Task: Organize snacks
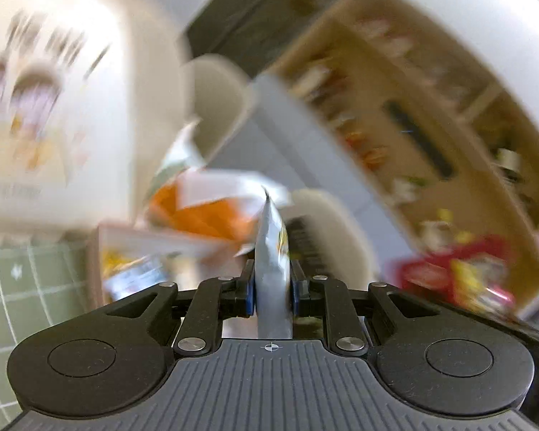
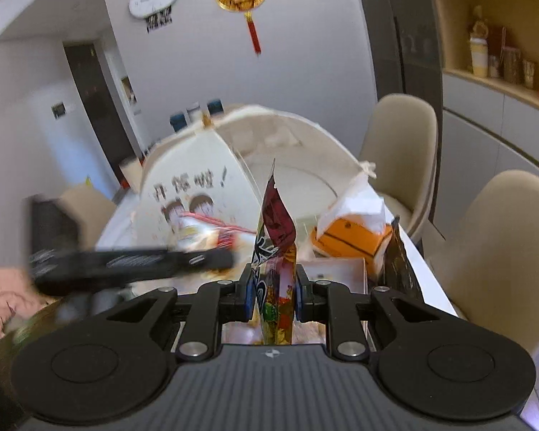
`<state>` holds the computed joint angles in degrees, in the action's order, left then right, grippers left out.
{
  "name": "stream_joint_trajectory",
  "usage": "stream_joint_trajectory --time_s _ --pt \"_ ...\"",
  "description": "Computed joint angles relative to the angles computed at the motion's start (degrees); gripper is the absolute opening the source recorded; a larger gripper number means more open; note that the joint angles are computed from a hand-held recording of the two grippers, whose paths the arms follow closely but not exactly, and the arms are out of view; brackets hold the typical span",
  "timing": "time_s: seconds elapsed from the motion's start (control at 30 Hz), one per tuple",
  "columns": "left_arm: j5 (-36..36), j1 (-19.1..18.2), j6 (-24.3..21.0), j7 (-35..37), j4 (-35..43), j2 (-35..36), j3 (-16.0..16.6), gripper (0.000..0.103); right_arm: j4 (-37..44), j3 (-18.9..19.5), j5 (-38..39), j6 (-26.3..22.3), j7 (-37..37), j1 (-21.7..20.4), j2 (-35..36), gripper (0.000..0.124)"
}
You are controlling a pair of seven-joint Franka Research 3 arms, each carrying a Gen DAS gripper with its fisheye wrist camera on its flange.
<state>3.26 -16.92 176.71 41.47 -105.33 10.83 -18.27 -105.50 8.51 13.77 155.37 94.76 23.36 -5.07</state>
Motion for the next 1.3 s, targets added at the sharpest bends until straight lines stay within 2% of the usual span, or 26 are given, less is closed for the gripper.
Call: stream_joint_trajectory --time_s 0.1,0.2,0.27,0.3,0.37,0.4,0.43,0.47,0.5,0.53,0.57,0.6,0.63,0.7,0.73,0.8,0.83,0.93,1.07,1.17,1.3 --pt "12.9 -8.3 -3.4 -15.5 1.2 2.3 11.2 0.022 1.5 -0.5 -0.8 -2.7 0.3 -0.5 2.1 0.020" --pt "28.0 -14.8 -1.1 -34.0 -3.5 -0.8 20.6 0.022 3.1 -0.8 -2.7 -3.7 1.0 -0.9 4.9 0.020" --pt "40.7 -18.7 -3.2 -47.2 -5.6 -3.7 25.2 0.022 5.7 -1.0 -1.4 -5.3 0.7 -0.9 7.9 0.020" --pt "46.0 -19.5 -5.3 -52.0 -6.4 -5.3 25.9 0.022 7.3 -1.0 0.5 -5.9 0.3 -0.9 9.7 0.020" --pt "50.8 -19.5 -9.5 -55.9 -8.3 -8.6 24.7 0.022 11.3 0.3 11.4 -5.5 -5.2 -1.8 14.1 0.020" --pt "52.0 -19.2 -11.1 -56.7 -9.8 -10.5 23.8 0.022 12.7 3.0 19.1 -4.4 -9.4 -3.9 16.0 0.020" --pt "52.2 -18.8 -12.6 -56.5 -10.5 -11.6 22.8 0.022 14.5 4.6 22.8 -3.0 -9.9 -4.7 18.4 0.020" --pt "52.2 -18.6 -14.3 -56.1 -11.7 -13.2 21.6 0.022 15.3 4.2 22.4 -1.3 -8.5 -3.8 19.8 0.022" --pt "51.6 -18.5 -16.4 -54.9 -12.9 -14.9 20.4 0.022 15.3 1.8 18.1 0.8 -4.6 -1.1 20.8 0.024" --pt "50.7 -18.4 -18.4 -53.2 -13.5 -15.8 19.3 0.022 15.0 -2.6 9.7 1.3 2.0 3.1 21.1 0.028" --pt "49.4 -18.4 -20.7 -50.9 -13.9 -16.6 18.1 0.022 14.0 -5.0 3.9 1.5 6.3 5.4 20.7 0.029" --pt "47.9 -18.5 -23.3 -48.3 -14.2 -17.1 16.8 0.022 11.0 -5.4 2.2 3.3 6.7 6.1 19.2 0.029" --pt "46.6 -18.5 -25.6 -46.0 -14.5 -17.5 15.7 0.022 8.1 -3.8 1.5 4.7 6.4 5.0 17.5 0.030" --pt "44.9 -18.4 -29.4 -42.5 -15.4 -18.2 13.4 0.022 1.2 -3.7 -2.4 8.1 8.5 5.3 13.0 0.030" --pt "44.4 -18.4 -31.4 -41.2 -15.9 -18.5 12.1 0.022 -3.6 -4.1 -6.7 10.8 11.3 6.0 10.0 0.034" --pt "43.5 -18.3 -35.0 -38.4 -16.9 -18.9 9.5 0.022 -10.0 -3.8 -15.4 13.2 17.5 5.9 5.9 0.051" --pt "43.3 -18.2 -36.3 -37.7 -17.5 -19.1 8.2 0.022 -13.4 -3.1 -20.7 14.1 21.0 5.5 3.8 0.062" --pt "44.6 -17.1 -38.5 -39.8 -19.6 -19.8 4.4 0.022 -19.6 0.9 -31.3 13.1 27.7 2.7 0.1 0.064" --pt "47.7 -14.8 -40.3 -43.7 -20.9 -19.2 -0.1 0.022 -22.2 4.3 -30.7 11.8 29.7 2.2 0.9 0.066" --pt "51.2 -12.9 -41.6 -44.4 -20.9 -18.1 -3.2 0.022 -20.8 5.7 -41.3 9.5 38.6 1.9 3.3 0.066" --pt "54.1 -11.2 -39.6 -44.8 -20.5 -16.0 -4.3 0.023 -18.5 3.9 -50.7 8.7 47.3 4.2 6.0 0.070"
